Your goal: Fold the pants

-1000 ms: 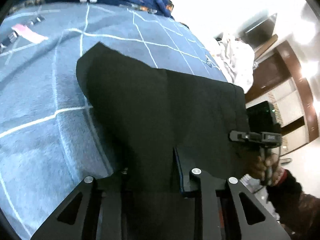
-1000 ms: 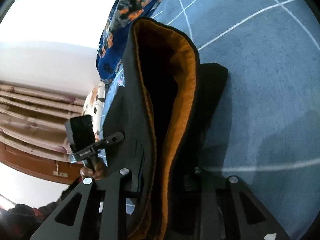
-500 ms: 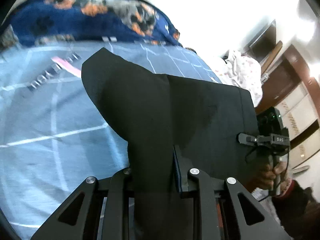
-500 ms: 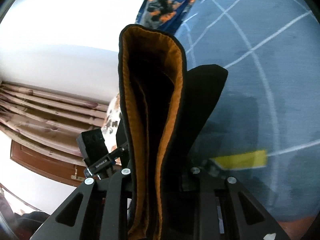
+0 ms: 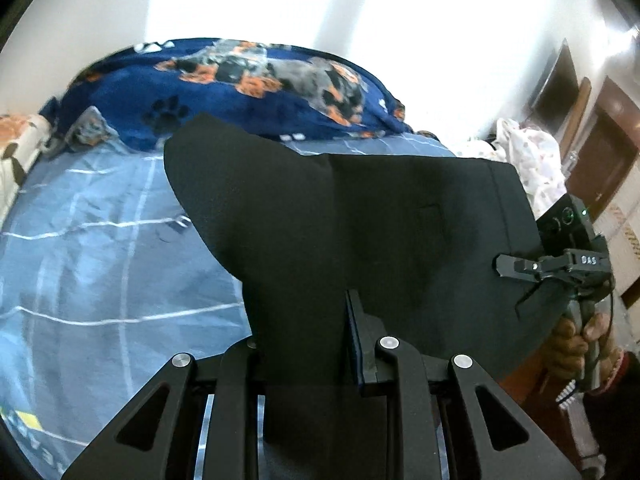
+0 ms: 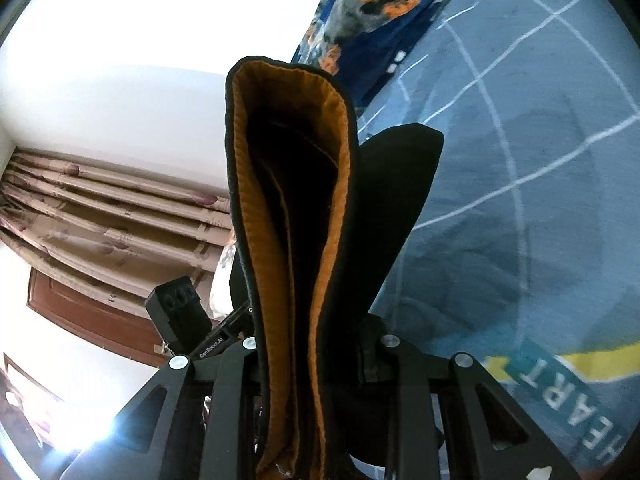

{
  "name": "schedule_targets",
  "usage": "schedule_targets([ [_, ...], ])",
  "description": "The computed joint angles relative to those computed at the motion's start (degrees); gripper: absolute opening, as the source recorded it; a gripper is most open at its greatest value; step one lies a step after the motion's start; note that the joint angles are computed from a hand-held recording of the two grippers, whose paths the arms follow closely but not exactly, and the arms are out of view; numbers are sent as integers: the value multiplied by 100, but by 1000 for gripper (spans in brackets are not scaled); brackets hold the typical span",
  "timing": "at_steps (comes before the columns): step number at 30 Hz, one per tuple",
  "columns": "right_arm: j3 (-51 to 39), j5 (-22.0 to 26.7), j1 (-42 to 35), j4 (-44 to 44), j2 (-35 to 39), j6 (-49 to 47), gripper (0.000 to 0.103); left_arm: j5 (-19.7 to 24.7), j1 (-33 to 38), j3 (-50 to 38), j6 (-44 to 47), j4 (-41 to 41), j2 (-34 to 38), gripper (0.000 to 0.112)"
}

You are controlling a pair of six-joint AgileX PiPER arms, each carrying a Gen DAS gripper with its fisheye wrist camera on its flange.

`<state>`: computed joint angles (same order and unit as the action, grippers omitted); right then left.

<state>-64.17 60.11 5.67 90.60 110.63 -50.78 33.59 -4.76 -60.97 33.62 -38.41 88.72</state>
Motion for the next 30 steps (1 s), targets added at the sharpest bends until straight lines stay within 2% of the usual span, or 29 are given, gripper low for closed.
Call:
schedule_targets([
  [7,-796,-245,459,-117,314,540,23,23,438,-134,233,185,-13,22],
  [14,-1594,-327,734,-239,802,981,23,139,857,-608,403,214,441,22],
  [23,-3447,-375,1007,-601,1957,1915,23,219,1141,-1537,316,463,1307,22],
  [30,-5304,-313,1122,-1001,3091,2804,23,281,1313,-2462,172,656,2099,22],
])
